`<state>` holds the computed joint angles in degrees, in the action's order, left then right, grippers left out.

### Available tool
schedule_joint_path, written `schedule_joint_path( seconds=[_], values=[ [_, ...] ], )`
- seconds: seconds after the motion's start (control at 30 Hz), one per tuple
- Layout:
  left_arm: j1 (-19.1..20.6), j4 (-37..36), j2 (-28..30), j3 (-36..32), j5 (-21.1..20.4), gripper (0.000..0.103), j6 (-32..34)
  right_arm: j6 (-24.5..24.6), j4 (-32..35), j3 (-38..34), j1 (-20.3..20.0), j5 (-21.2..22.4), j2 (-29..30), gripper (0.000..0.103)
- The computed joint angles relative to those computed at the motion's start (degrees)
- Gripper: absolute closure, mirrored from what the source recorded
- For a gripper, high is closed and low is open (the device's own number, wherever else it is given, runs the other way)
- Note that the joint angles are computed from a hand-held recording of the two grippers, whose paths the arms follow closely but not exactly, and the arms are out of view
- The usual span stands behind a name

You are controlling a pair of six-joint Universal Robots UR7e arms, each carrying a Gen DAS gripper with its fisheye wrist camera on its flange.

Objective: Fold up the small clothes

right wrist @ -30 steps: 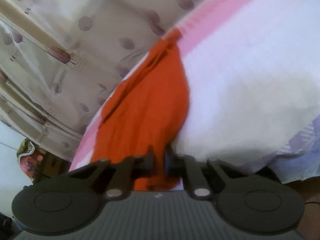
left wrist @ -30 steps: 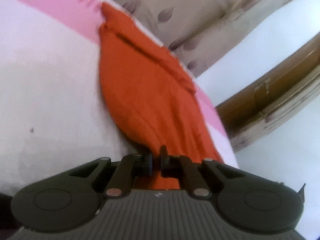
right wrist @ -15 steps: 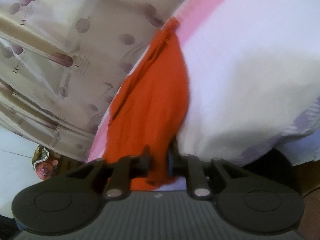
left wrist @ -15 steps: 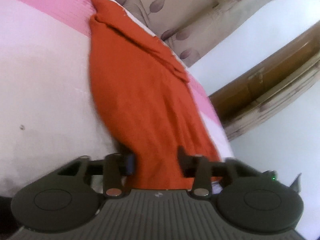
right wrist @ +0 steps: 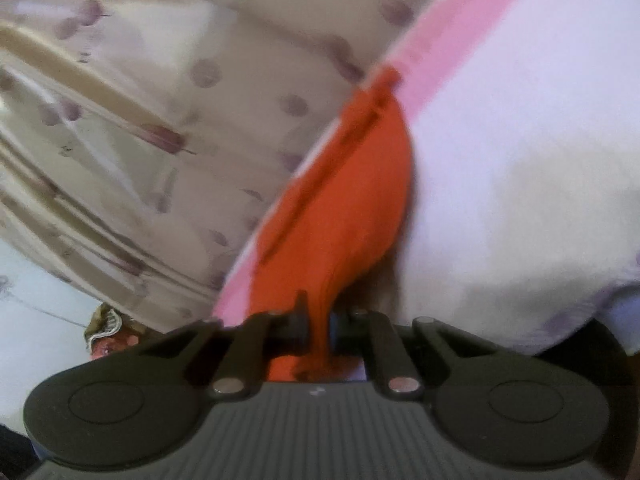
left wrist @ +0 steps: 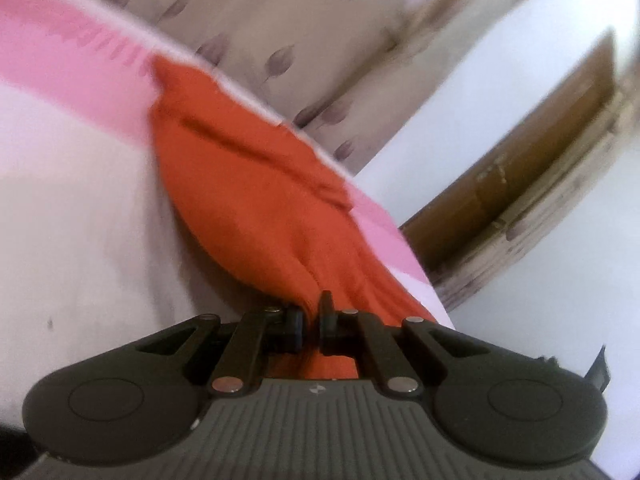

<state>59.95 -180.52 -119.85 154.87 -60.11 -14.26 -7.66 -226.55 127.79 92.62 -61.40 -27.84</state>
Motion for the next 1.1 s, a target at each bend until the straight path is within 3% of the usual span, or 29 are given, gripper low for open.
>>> schedule_joint_path(
  seconds=[0.07, 0.3, 0.5, 1.1],
  values=[
    [-1.5, 0.4, -0.4, 0.0, 1.7, 0.097, 0.8, 0.2, -0.3, 0.1, 0.1, 1.5, -0.3, 0.094],
    [-1.0, -0.3, 0.3, -0.3, 0.9, 0.097, -0.5, 1.8, -0.9, -0.5, 0.4, 3.0, 0.0, 0.094],
    [-2.0, -2.8, 3.1, -2.3, 2.0, 0.097, 2.6, 2.7, -0.6, -1.5, 1.4, 3.6, -0.4, 0.094],
    [-3.5, -9.6, 17.8, -12.3, 14.0, 0.097, 15.1, 6.1, 7.6, -12.6, 6.5, 5.1, -2.8, 0.093]
  ],
)
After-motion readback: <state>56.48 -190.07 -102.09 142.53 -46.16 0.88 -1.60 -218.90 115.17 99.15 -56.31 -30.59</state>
